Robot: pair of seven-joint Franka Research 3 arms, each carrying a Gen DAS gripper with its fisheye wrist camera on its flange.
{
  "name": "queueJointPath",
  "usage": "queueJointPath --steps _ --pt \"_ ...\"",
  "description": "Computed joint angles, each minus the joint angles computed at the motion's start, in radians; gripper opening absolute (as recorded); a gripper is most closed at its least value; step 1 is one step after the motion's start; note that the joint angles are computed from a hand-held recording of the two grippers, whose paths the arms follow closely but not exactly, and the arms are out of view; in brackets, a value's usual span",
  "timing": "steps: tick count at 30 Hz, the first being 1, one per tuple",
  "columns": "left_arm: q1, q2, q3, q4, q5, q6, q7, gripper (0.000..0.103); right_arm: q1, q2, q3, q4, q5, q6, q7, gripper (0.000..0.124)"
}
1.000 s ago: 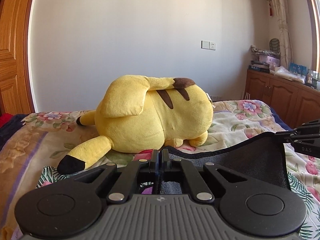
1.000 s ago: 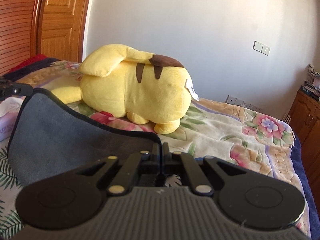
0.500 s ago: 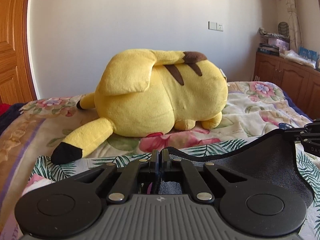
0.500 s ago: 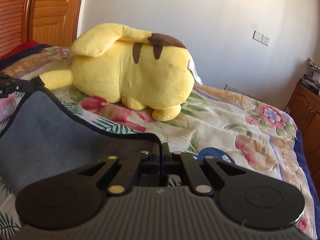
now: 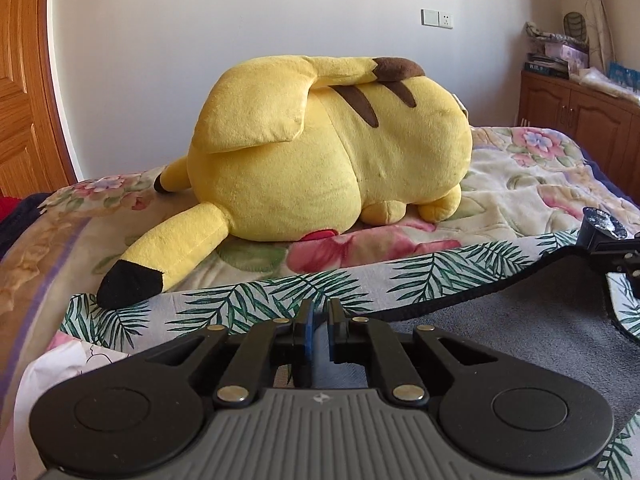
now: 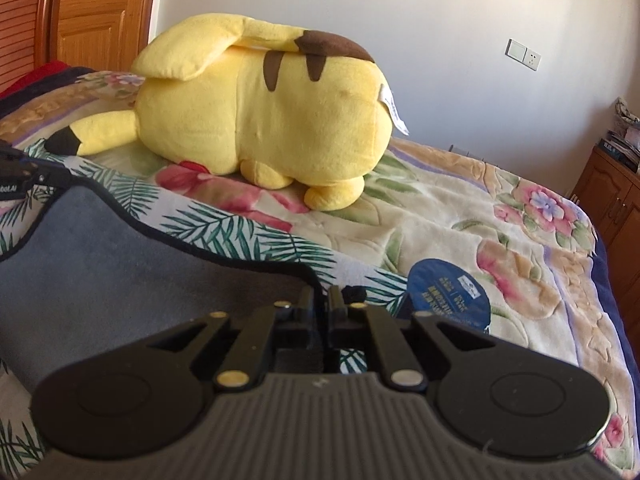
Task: Fold towel
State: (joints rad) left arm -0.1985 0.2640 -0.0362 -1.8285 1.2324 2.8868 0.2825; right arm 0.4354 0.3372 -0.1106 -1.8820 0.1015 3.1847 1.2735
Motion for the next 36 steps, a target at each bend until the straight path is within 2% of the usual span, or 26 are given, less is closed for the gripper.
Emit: queueJointPath --steps 1,2,3,4,13,15,18,21,27,36 --pt "-0.001 -0.003 -0.001 -0.002 0.002 0.001 0.002 0.0 -0.025 -0.006 0.031 -0.007 0.01 0.002 -0.012 0.014" --pt "-0.003 -0.006 -0.001 -0.005 0.006 -0.003 0.0 0.005 -0.04 -0.013 0.049 -0.012 0.019 0.001 -0.018 0.014" --pt "-0.006 -0.011 -0.001 -0.009 0.015 -0.006 -0.005 0.018 -0.057 -0.02 0.07 -0.02 0.03 0.001 -0.026 0.014" --pt "-0.009 -0.017 -0.001 -0.013 0.027 -0.008 -0.017 0.024 -0.078 -0.028 0.096 -0.029 0.043 0.004 -0.036 0.014" --pt "0.005 -0.125 -0.045 -0.122 0.014 -0.013 -0.029 0.034 -0.228 -0.131 0.282 -0.125 0.189 0.011 -0.148 0.014" --pt "0.012 -0.167 -0.062 -0.158 0.007 -0.025 -0.032 0.034 -0.285 -0.162 0.35 -0.149 0.264 0.01 -0.201 0.014" --pt "0.028 -0.227 -0.089 -0.204 -0.016 -0.034 -0.009 0.035 -0.326 -0.212 0.412 -0.184 0.38 0.012 -0.296 0.014" --pt "0.041 -0.284 -0.116 -0.24 -0.031 -0.05 0.004 0.038 -0.36 -0.269 0.47 -0.209 0.564 -0.004 -0.438 0.014" --pt "0.065 -0.382 -0.166 -0.296 -0.083 -0.07 0.055 0.042 -0.294 -0.374 0.427 -0.255 0.768 -0.035 -0.597 0.014" --pt "0.081 -0.506 -0.232 -0.379 -0.169 -0.095 0.114 0.044 -0.149 -0.494 0.297 -0.327 0.87 -0.063 -0.655 0.014"
